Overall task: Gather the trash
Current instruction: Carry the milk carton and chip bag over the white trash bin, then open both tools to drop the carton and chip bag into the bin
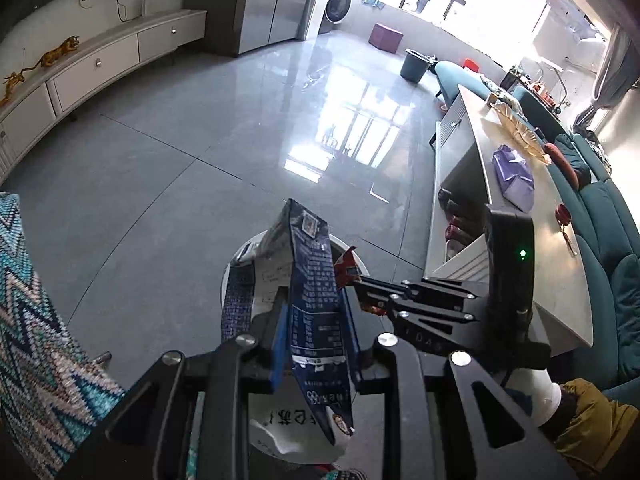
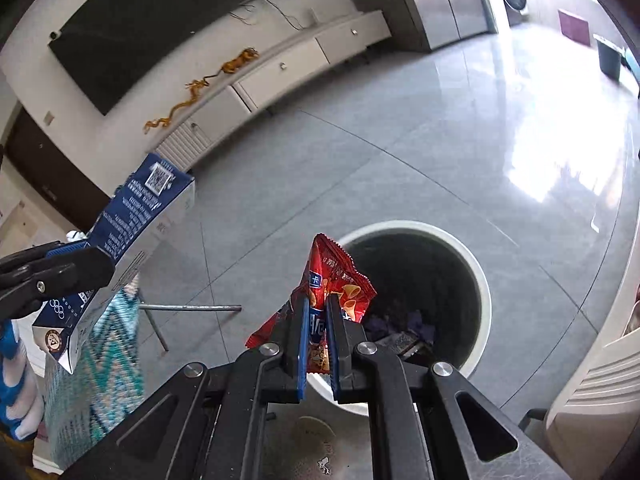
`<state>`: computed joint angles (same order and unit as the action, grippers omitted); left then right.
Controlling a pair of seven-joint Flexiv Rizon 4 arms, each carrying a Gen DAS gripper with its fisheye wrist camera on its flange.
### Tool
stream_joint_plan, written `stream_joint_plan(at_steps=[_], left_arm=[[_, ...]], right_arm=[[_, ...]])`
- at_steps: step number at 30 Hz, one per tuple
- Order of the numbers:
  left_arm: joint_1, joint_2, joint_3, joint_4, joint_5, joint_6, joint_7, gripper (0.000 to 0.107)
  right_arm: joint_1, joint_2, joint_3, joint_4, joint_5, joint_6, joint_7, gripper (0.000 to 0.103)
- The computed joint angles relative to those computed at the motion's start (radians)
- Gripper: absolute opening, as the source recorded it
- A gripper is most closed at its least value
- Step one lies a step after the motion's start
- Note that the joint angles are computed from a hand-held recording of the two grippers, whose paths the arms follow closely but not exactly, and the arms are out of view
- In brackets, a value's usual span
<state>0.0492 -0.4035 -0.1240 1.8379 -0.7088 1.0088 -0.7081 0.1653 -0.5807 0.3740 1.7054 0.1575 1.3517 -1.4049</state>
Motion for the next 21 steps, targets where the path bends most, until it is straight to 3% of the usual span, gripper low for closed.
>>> stream_joint_plan(at_steps=[8,15,17,19,21], left_arm=[[-0.01,-0.142,-0.004,-0.138,0.077,-0.027,-0.132,0.023],[0.024,-0.202,-0.032,-0.199,0.077,-0.077,-0.186,0.025],[0.044,-0.2,-0.045,-0.192,0.052,-0.093,-0.177,0.036],[0.055,-0.194,-0.054,-0.185,0.023,-0.095,-0.172,0.053],[0.063,-0.183,-0.056,-0.174,0.002,-0.094,-0.16,0.053]], right_arm=[[0.012,-0.078,-0.033,-0.064,-0.01,-0.035,0.046,0.011],[0.041,-0.096,-0.07,-0.078,-0.036,-0.047,0.115,0.013],[0.052,-0.091,-0.082,-0.071,-0.048,-0.042,0.138,0.023],[0.057,-0.084,-0.089,-0.06,-0.057,-0.034,0.157,0.026],[0.062,-0.07,-0.097,-0.041,-0.068,-0.027,0.176,0.028]])
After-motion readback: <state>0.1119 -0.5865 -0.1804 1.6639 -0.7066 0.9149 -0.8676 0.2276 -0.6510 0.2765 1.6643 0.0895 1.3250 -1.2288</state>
